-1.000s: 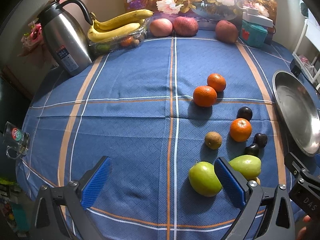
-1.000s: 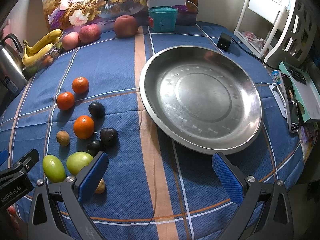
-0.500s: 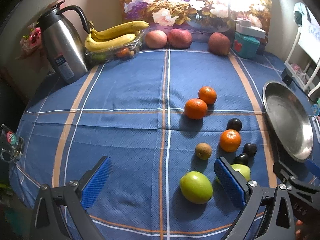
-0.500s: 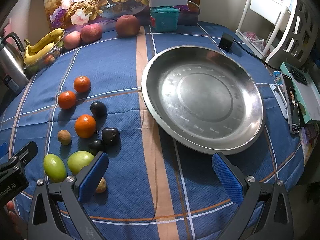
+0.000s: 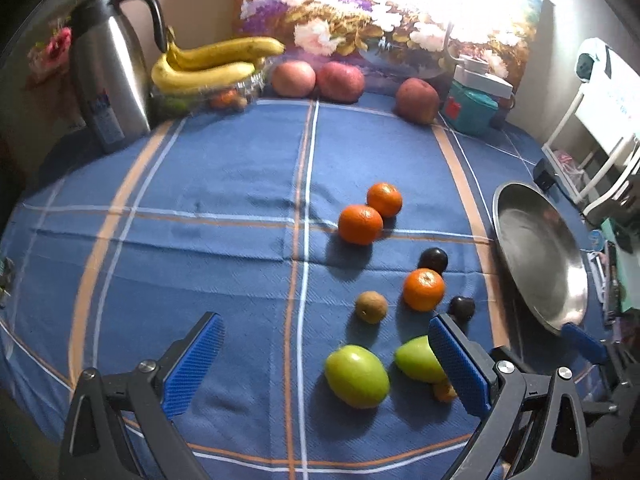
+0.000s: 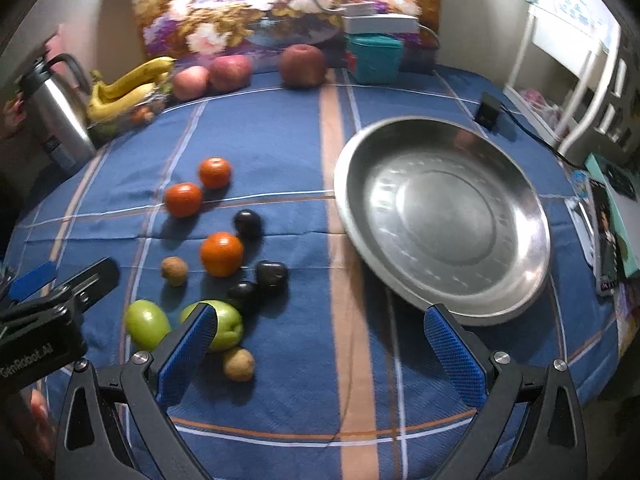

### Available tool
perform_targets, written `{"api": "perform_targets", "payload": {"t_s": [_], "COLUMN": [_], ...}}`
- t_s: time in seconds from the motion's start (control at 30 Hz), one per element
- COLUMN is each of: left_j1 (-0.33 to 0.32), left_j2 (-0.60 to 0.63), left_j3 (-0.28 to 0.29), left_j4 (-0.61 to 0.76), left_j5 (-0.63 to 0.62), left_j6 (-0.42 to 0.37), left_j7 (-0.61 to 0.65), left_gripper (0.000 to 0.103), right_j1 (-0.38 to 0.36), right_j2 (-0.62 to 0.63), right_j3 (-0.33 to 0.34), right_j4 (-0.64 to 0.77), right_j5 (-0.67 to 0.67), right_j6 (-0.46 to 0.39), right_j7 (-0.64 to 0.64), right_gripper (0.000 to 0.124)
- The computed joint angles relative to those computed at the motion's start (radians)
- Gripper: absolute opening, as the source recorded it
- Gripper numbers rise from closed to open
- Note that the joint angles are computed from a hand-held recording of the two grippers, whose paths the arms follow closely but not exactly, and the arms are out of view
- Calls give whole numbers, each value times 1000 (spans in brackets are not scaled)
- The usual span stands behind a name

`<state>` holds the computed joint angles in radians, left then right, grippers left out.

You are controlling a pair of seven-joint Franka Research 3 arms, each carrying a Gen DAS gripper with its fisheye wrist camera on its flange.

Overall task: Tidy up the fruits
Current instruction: 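Close left tool on the green apple while right tool closes on the small brown fruit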

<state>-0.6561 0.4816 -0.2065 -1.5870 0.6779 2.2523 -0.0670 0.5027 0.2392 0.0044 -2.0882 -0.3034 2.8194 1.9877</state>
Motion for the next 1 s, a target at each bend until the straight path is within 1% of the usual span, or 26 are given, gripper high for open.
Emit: {"api": "perform_targets", "payload": {"t_s": [0.07, 0.1, 0.17, 0.23, 0.27, 0.33, 0.43, 0.47, 0.53, 0.6, 0.63, 0.67, 0.7, 0.8, 0.93, 0.97, 1.0], "left_j1": [6, 9, 23, 45, 51, 67, 81, 84, 87, 85, 85, 86, 86, 88, 86, 87, 83], "left_j2": [0, 0, -4, -2, 0, 6, 12, 14, 22, 27, 29, 30, 32, 38, 44, 42, 45], "left_j3": [-2, -4, -10, -22, -25, -33, -38, -40, -43, -39, -38, -40, -40, -43, -41, -43, -41], "left_j4": [-5, -8, -27, -46, -53, -68, -86, -90, -87, -90, -90, -88, -86, -86, -94, -97, -90], "left_j5": [-13, -22, -47, -91, -107, -147, -195, -209, -235, -248, -255, -265, -272, -295, -308, -312, -312], "left_j6": [10, 11, 41, 86, 100, 144, 197, 208, 222, 238, 244, 244, 245, 255, 290, 297, 287], "left_j7": [-2, -5, -7, 4, 10, 26, 45, 53, 74, 82, 86, 94, 101, 118, 125, 131, 136], "left_gripper": [101, 101, 95, 91, 90, 88, 82, 79, 77, 73, 69, 66, 64, 58, 47, 46, 46], "right_j1": [-14, -17, -25, -32, -35, -44, -48, -48, -51, -52, -50, -56, -60, -58, -57, -55, -54], "right_j2": [5, 6, 12, 25, 29, 43, 60, 67, 78, 79, 79, 78, 77, 72, 73, 74, 75], "right_j3": [24, 31, 49, 66, 72, 87, 101, 103, 109, 113, 112, 119, 122, 122, 123, 122, 120], "right_j4": [7, 7, 13, 29, 34, 51, 71, 77, 88, 87, 86, 84, 84, 83, 92, 94, 97], "right_j5": [38, 52, 94, 140, 163, 215, 277, 295, 332, 362, 371, 395, 413, 438, 465, 468, 467], "right_j6": [-6, -7, -17, -44, -54, -82, -116, -125, -142, -137, -133, -132, -134, -144, -168, -175, -184], "right_j7": [-55, -75, -129, -183, -207, -262, -324, -343, -378, -408, -417, -436, -450, -478, -509, -511, -512], "right_gripper": [102, 100, 91, 78, 75, 64, 53, 51, 48, 48, 47, 46, 44, 40, 39, 39, 39]}}
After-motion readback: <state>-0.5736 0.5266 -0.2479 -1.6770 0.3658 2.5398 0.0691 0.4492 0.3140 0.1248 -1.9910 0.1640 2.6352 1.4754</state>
